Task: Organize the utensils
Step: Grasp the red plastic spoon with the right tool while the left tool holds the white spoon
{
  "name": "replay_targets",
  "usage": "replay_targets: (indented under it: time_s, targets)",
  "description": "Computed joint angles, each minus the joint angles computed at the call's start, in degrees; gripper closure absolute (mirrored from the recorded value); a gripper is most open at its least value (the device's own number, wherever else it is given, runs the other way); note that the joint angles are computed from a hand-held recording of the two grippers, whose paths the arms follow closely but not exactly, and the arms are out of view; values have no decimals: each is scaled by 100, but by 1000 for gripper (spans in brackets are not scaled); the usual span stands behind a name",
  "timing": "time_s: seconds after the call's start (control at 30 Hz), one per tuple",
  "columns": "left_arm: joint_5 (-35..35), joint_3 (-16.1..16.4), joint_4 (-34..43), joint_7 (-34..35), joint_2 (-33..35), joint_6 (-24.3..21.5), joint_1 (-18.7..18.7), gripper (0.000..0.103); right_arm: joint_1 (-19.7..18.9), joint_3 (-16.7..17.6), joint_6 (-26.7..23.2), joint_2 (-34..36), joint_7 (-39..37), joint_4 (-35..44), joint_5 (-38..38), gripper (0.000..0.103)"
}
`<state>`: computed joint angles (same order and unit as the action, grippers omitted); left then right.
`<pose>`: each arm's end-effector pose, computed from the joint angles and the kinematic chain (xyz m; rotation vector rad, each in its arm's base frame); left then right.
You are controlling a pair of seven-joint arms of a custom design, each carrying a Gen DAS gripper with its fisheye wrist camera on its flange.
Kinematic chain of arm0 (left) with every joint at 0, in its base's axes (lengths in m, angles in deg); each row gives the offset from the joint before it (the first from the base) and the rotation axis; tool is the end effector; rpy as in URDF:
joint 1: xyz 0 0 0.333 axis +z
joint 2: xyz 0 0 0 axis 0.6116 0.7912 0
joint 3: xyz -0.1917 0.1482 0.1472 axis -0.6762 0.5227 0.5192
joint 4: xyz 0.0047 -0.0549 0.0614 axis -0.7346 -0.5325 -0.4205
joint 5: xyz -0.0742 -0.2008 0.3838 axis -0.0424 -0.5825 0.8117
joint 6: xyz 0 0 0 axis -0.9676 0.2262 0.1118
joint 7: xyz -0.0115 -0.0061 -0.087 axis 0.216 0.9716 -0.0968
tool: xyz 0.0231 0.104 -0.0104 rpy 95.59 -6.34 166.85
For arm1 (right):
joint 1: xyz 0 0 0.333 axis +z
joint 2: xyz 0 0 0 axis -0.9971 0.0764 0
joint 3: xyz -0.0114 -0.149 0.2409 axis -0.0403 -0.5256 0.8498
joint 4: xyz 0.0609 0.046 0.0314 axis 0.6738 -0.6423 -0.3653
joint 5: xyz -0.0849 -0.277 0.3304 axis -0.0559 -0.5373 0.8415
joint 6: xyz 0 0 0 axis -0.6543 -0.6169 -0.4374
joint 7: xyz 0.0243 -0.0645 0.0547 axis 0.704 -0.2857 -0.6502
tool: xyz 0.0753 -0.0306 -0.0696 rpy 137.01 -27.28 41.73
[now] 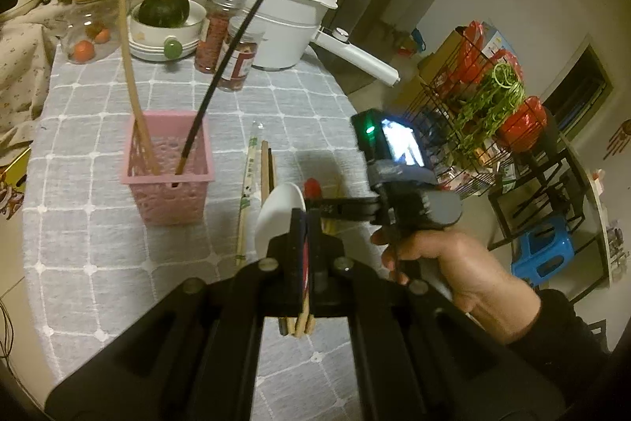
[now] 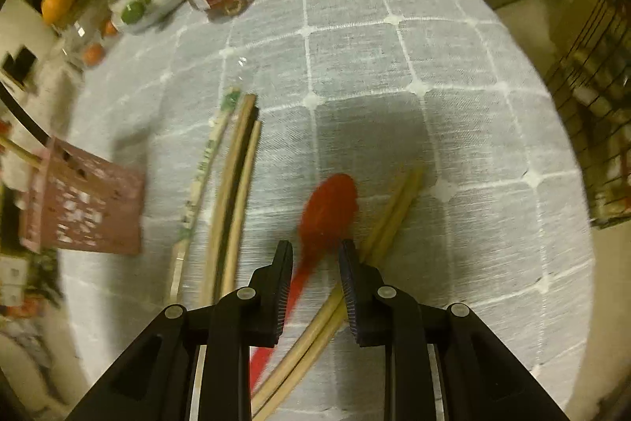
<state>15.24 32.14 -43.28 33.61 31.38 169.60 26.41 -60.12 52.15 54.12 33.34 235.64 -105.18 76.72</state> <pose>0.4960 -0.1045 0.5957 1.4640 -2.4211 1.2048 0.5339 0.3491 0.4944 -1.6415 2.4033 -0.1487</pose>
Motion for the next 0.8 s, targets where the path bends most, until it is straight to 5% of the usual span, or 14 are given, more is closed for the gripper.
replay_targets:
  time_s: [0.3, 0.57, 0.63, 0.8]
  targets:
    - [-102, 60, -92, 84, -76, 55, 24, 102, 160, -35, -250, 355, 132, 436, -544, 80]
    - [-426, 165, -121, 264, -123, 243, -6, 102, 91, -24, 524, -94, 260, -118, -601, 86]
    - [-638, 230, -147, 424, -177, 338, -51, 102, 74, 14, 712, -199, 297, -190, -691, 98]
    - [-1284, 398, -246, 889, -332, 566, -183, 102, 29, 134, 1052, -467, 370, -329, -974, 98]
